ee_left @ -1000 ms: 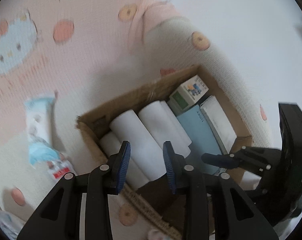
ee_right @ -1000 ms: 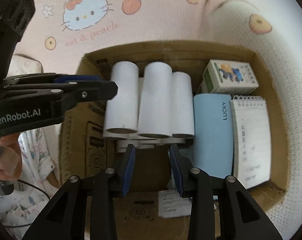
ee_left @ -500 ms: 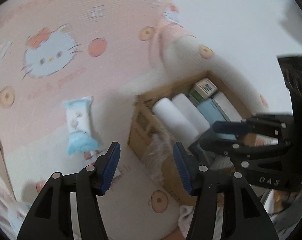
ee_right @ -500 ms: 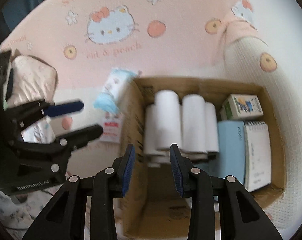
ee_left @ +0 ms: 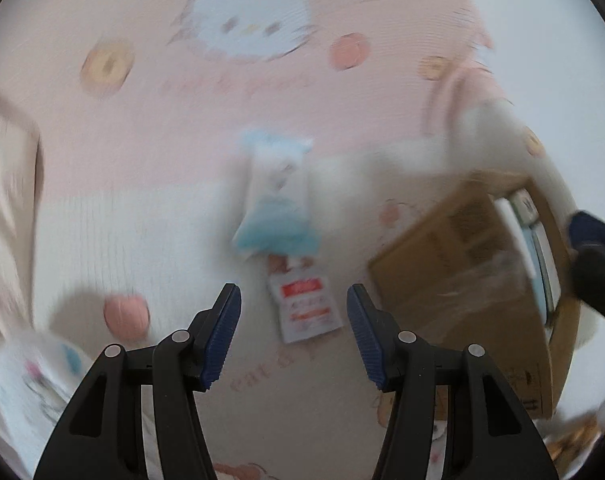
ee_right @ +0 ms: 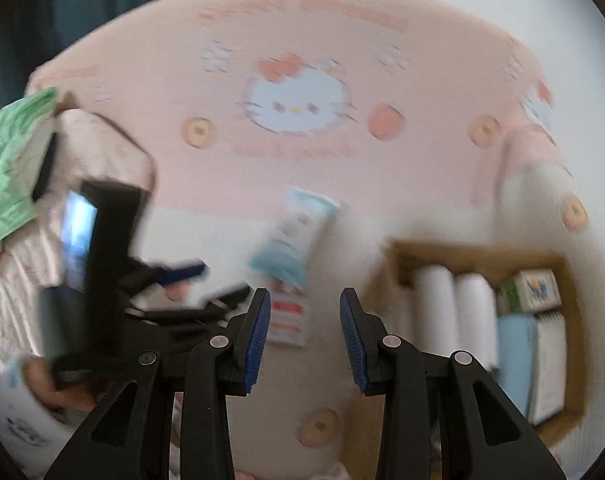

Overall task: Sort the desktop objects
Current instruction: 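Move the left gripper from the box to the blue-white wet-wipes pack, then close the left gripper on the wet-wipes pack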

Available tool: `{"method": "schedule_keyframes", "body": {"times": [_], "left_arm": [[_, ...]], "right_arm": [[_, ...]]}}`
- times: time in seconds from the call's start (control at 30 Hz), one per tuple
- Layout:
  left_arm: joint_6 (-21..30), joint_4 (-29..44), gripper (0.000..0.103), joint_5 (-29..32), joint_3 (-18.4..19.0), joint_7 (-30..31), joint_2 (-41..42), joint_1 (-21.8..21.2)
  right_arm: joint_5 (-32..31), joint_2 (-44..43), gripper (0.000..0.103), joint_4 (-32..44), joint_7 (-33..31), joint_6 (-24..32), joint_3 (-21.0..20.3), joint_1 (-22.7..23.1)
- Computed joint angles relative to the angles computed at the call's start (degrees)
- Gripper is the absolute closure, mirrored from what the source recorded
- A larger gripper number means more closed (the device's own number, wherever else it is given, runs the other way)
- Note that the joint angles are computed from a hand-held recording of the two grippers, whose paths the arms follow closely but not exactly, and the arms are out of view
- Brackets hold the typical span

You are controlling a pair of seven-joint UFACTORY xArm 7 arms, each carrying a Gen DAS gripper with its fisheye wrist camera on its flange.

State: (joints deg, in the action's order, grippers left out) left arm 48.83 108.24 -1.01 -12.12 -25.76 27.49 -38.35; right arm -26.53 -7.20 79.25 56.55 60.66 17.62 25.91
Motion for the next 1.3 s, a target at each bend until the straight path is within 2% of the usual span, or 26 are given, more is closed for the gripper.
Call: {"method": "schedule_keyframes", "body": {"times": [0.07, 0.2, 0.33, 0.47, 0.5, 0.53, 0.57, 0.6, 0.7, 0.77, 0.93, 1.03, 1.13, 1.2, 1.27, 1.3], "left_arm": [[-2.21, -4.28, 0.044, -4.22, -0.65, -1.07, -1.09, 2.51], [-5.01, -7.67, 0.044, -8.85, -1.58, -0.4, -1.39, 5.66], [-6.39, -6.39, 0.044, -6.76, -0.64, 1.89, 0.68, 6.01], [-9.9, -8.11, 0.044, -5.13, -0.83, 8.09, 2.16, 6.82], [-8.6, -7.37, 0.044, -4.11, 0.49, 7.37, 3.02, 5.97], [-6.05, -5.62, 0.046, -5.49, 0.01, 7.71, 4.35, 6.6], [-5.89, -4.63, 0.045, -9.27, -2.88, 9.95, 5.68, 9.09], [-6.44, -4.23, 0.045, -11.37, -3.78, 11.42, 6.24, 9.86], [-7.75, -3.27, 0.045, -12.26, -2.95, 12.49, 7.27, 9.35], [-6.8, -1.03, 0.045, -12.78, -2.54, 11.74, 9.14, 9.23], [-4.57, 4.48, 0.044, -20.74, -5.98, 14.01, 14.44, 12.82], [-6.56, 4.23, 0.043, -24.31, -6.42, 14.12, 14.97, 14.02], [-10.37, 1.8, 0.041, -30.38, -8.96, 16.53, 14.36, 17.04], [-11.45, 1.27, 0.039, -32.75, -9.58, 17.55, 14.35, 17.97], [-12.26, 1.17, 0.039, -34.82, -10.08, 18.31, 14.57, 18.72], [-12.77, 1.04, 0.039, -35.92, -10.44, 18.83, 14.65, 19.12]], "right_arm": [[-0.25, 1.99, 0.07, 0.67, -0.52, -3.49, 0.0, 0.26], [1.89, 5.85, 0.07, 2.23, -1.69, -5.07, -1.32, 0.95], [0.85, 7.76, 0.07, 1.67, -0.18, -8.17, -3.02, 1.43], [0.72, 10.44, 0.07, 1.31, 0.65, -12.86, -4.53, 1.3], [0.91, 11.55, 0.07, 2.07, 0.75, -13.1, -4.82, 1.44], [1.14, 12.37, 0.07, 2.57, 0.73, -13.3, -5.18, 1.59], [1.75, 13.38, 0.07, 2.99, 0.48, -13.74, -5.6, 1.61], [2.29, 14.12, 0.07, 2.88, 0.1, -14.94, -6.03, 1.57], [3.4, 15.27, 0.07, 2.23, 0.08, -17.71, -7.15, 1.57], [3.57, 16.15, 0.07, 1.88, 0.18, -18.84, -7.83, 1.54], [7.13, 18.1, 0.07, 0.5, -2.0, -20.78, -8.73, 0.56], [6.94, 19.35, 0.07, 0.45, -1.47, -19.94, -9.61, 0.72], [6.23, 19.9, 0.07, -0.36, -0.22, -21.52, -10.5, 0.65], [6.38, 19.64, 0.06, -2.22, 1.36, -24.98, -10.96, 0.2], [5.87, 19.0, 0.031, -5.03, 3.88, -30.05, -11.54, -0.16], [4.9, 18.89, 0.03, -5.88, 5.47, -31.77, -11.93, -0.03]]}}
